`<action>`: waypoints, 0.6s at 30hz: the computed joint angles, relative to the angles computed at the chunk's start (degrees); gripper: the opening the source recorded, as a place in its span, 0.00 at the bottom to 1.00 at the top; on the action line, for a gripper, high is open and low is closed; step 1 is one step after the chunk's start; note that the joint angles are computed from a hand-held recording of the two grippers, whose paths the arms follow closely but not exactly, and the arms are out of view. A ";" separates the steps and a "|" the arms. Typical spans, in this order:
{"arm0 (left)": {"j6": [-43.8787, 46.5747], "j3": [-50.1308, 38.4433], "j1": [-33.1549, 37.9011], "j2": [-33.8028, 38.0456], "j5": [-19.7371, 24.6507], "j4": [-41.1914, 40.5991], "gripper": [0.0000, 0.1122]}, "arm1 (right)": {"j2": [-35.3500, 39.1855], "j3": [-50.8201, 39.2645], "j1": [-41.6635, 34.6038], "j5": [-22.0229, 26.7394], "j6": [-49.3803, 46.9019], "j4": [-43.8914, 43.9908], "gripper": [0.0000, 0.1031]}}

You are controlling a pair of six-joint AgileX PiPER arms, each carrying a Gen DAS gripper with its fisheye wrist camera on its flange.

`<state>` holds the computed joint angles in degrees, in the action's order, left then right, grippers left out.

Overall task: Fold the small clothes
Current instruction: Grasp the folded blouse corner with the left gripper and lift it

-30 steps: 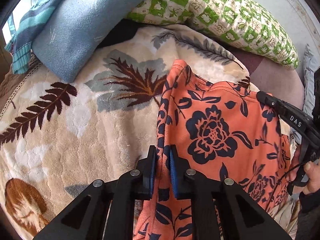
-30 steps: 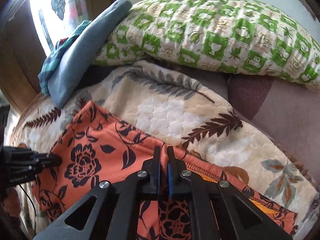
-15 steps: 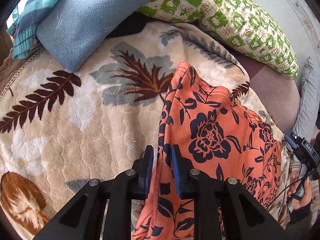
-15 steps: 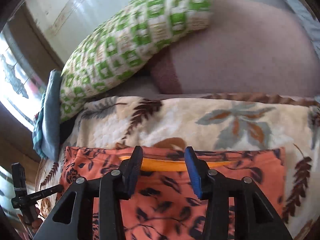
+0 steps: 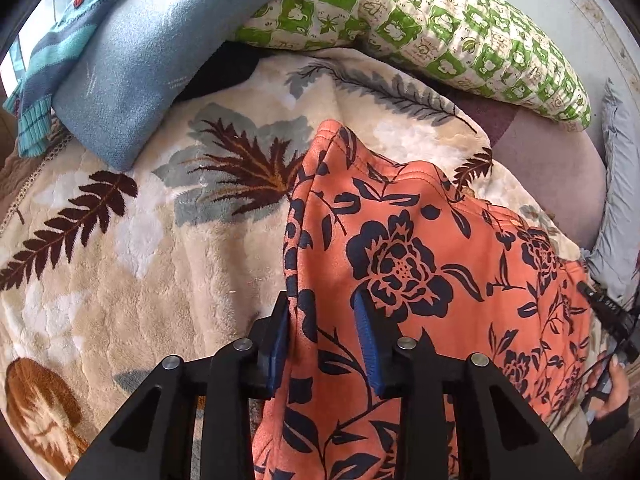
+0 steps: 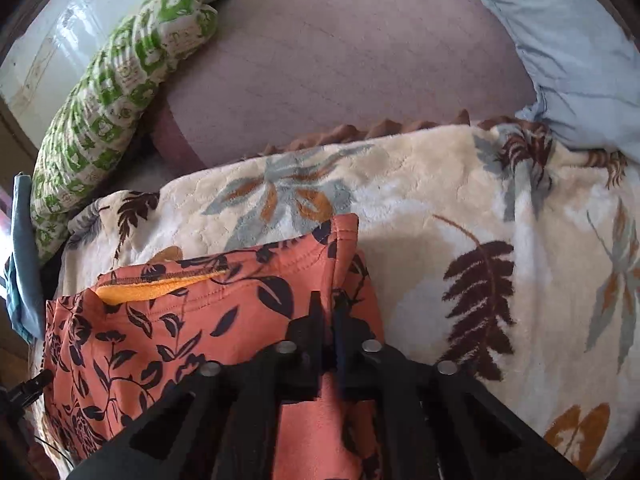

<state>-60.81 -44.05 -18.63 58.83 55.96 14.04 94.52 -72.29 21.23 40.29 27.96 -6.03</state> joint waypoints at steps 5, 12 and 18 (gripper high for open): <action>-2.96 0.44 -0.90 4.47 0.05 1.59 0.25 | 2.49 4.04 -3.98 0.11 1.36 1.89 0.05; 16.32 2.16 17.36 -4.41 -0.78 -16.57 0.25 | -9.13 9.92 -0.70 0.88 8.31 -1.58 0.15; 31.06 4.15 35.00 -15.72 11.42 -32.87 0.27 | -27.32 22.31 2.96 3.03 6.41 8.75 0.40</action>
<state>-29.75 -39.91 16.37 43.10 67.38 -18.83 67.21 -49.98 24.19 43.32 34.37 2.73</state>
